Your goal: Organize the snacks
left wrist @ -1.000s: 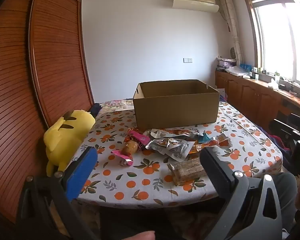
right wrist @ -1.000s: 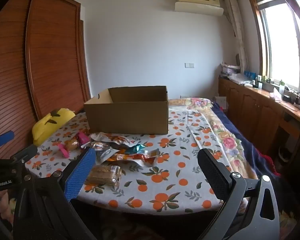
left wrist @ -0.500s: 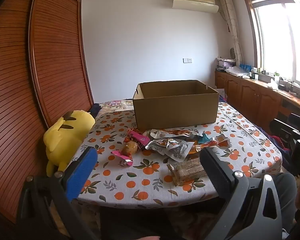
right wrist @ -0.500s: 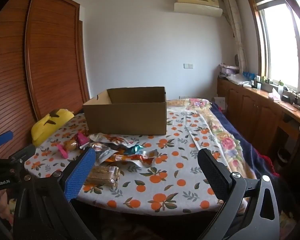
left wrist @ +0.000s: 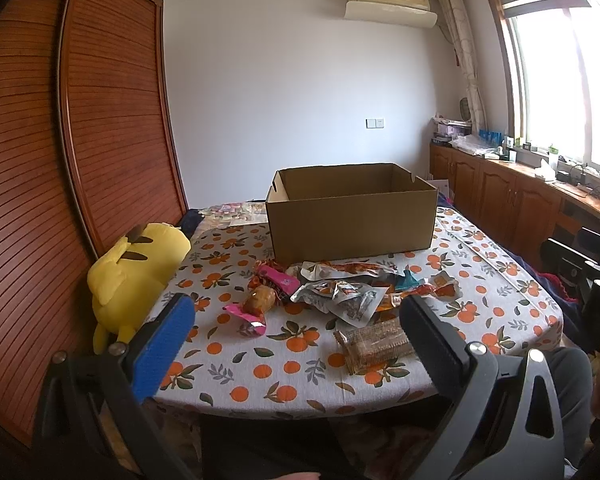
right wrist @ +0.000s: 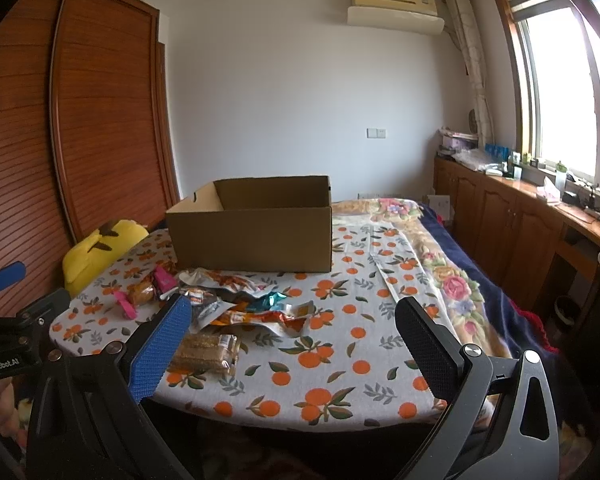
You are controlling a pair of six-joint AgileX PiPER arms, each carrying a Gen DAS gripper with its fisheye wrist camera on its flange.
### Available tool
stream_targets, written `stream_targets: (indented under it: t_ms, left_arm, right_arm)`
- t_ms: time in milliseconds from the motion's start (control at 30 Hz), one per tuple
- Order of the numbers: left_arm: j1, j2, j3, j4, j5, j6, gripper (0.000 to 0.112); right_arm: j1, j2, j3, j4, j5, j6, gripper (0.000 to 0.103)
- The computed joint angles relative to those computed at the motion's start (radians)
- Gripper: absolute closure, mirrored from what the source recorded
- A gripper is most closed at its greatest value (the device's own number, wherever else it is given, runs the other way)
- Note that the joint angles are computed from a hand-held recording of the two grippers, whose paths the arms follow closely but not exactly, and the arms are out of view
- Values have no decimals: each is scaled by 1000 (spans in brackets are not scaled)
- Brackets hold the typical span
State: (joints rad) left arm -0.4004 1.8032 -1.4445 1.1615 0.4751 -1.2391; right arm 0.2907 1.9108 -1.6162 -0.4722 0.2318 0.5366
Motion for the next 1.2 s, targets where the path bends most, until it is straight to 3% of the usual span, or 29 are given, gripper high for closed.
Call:
stream_targets:
  t_ms: [1200]
  left_arm:
    - [-6, -8, -20, -30, 14, 35, 9]
  right_arm:
    - [2, -8, 8, 0, -2, 0, 0]
